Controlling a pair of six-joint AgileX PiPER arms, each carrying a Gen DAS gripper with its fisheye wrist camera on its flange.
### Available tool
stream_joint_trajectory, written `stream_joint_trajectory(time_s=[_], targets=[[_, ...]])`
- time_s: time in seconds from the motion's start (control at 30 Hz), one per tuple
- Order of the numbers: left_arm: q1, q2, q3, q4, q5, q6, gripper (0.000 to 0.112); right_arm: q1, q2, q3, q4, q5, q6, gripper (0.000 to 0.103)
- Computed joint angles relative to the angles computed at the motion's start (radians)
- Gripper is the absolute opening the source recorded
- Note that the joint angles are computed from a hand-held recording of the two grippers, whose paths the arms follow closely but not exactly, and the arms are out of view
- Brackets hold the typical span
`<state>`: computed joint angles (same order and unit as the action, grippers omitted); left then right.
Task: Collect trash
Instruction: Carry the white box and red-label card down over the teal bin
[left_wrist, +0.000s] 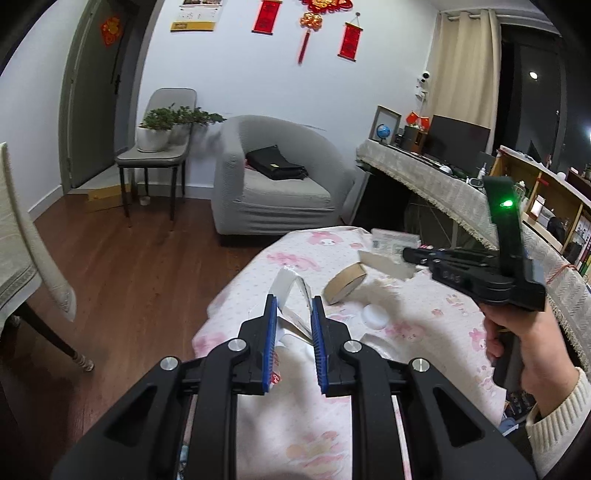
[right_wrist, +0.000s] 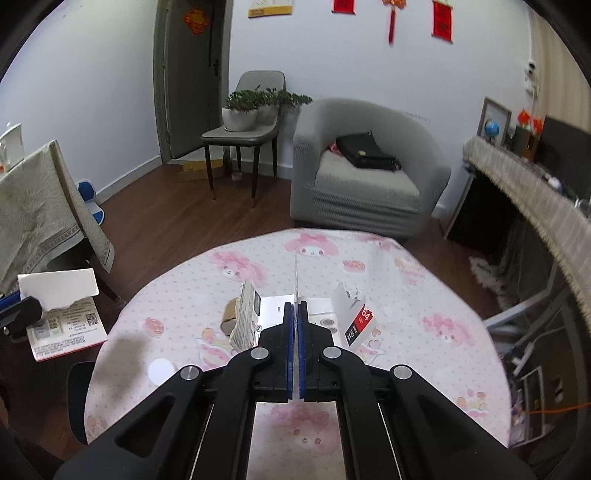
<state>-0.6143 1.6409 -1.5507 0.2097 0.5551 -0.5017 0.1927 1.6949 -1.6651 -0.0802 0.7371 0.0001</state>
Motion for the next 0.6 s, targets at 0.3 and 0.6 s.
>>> stream_joint_trajectory(time_s=[0.3,0.6], targets=[[0.045,-0.099,0.113,0.030,0.005,-0.018,0.020,0.071,-0.070,0.059,-0.070,-0.021,0.057,0.001],[0.120,-0.182,0.226,0.047,0.045,-0.023,0.020,0.225,-0.089,0.105,-0.067,-0.031,0.094,0.001]])
